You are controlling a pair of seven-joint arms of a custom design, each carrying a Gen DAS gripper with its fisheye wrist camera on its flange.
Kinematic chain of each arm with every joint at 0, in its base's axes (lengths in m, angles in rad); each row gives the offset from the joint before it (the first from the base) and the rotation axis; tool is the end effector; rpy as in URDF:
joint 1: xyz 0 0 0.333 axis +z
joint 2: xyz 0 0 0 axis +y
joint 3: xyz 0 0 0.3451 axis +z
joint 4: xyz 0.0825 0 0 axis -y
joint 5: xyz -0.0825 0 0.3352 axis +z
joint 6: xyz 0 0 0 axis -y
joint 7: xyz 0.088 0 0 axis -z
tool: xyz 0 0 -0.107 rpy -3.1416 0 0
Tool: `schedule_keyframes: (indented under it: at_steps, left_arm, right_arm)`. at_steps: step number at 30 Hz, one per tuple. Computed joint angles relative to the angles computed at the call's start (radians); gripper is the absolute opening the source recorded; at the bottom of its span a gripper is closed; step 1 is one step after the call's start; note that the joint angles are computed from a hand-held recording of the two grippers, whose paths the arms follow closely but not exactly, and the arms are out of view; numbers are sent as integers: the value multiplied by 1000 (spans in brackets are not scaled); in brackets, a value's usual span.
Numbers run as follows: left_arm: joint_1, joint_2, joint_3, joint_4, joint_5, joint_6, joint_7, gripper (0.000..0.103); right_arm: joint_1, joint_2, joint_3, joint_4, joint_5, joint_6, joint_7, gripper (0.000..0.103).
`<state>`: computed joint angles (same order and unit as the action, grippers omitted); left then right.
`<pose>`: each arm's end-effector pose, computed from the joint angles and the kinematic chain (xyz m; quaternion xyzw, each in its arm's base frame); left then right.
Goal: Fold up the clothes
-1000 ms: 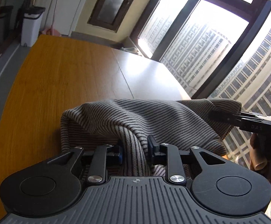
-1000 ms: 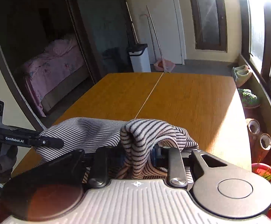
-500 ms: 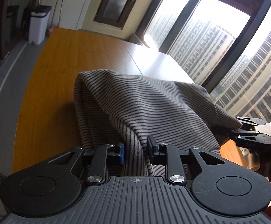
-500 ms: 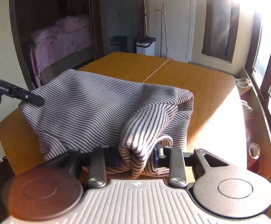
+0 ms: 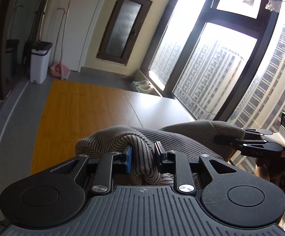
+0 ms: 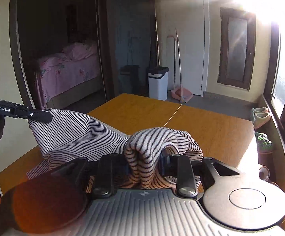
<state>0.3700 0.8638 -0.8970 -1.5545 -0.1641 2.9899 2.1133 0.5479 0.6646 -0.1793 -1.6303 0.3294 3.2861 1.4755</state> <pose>0.7136 -0.1633 0.4006 -0.4766 0.7374 -0.4736 0.0696 0.6684 0.2608 0.4132 -0.6817 0.5518 -0.2755 0.3935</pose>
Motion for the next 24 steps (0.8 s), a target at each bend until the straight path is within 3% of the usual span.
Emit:
schedule_keyframes:
  at_steps: [3,4,5,6,8,11,13,15,17,18,20,22,24]
  left_arm:
    - [-25,-36,76,-52,4,-25,-37,26]
    - [-39,-47,107,-65,6,-32,-50,26]
    - [-54,-58,138,-78,9,-40,-63,27]
    - [-52,-63,146,-87,7,-47,-64,29]
    - [-17,-62,115,-84,-7,-58,-35,30]
    - [15,-63,67,-81,-26,-20,8,33]
    - [69,-43,-23,-91,-43,-1,48,48]
    - [118,2,-119,-89,-52,-26,82,61]
    - [127,42,-167,-69,-62,-82,105,70]
    - [107,46,-154,-53,-75,-111,97,77]
    - [35,37,-80,-9,-100,-172,41,89]
    - [-30,43,-6,51,-130,-261,-35,94]
    - [-58,58,26,83,-161,-298,-57,95]
  right_arm:
    - [64,18,-91,-45,29,-59,56,42]
    - [90,22,-133,-70,-8,-75,113,54]
    - [99,12,-140,-98,25,-62,101,65]
    - [95,0,-135,-128,24,-45,113,70]
    - [121,-24,-168,-180,31,-15,132,76]
    - [295,-9,-376,-208,68,8,165,80]
    - [349,-3,-436,-217,103,42,171,81]
    - [305,-18,-371,-209,130,99,162,81]
    - [200,-29,-233,-182,113,170,154,81]
    - [155,-23,-176,-159,96,184,151,78]
    - [36,-9,-33,-110,41,195,151,55]
    - [-44,30,63,-33,17,144,151,55]
    - [-39,67,57,19,43,78,132,55]
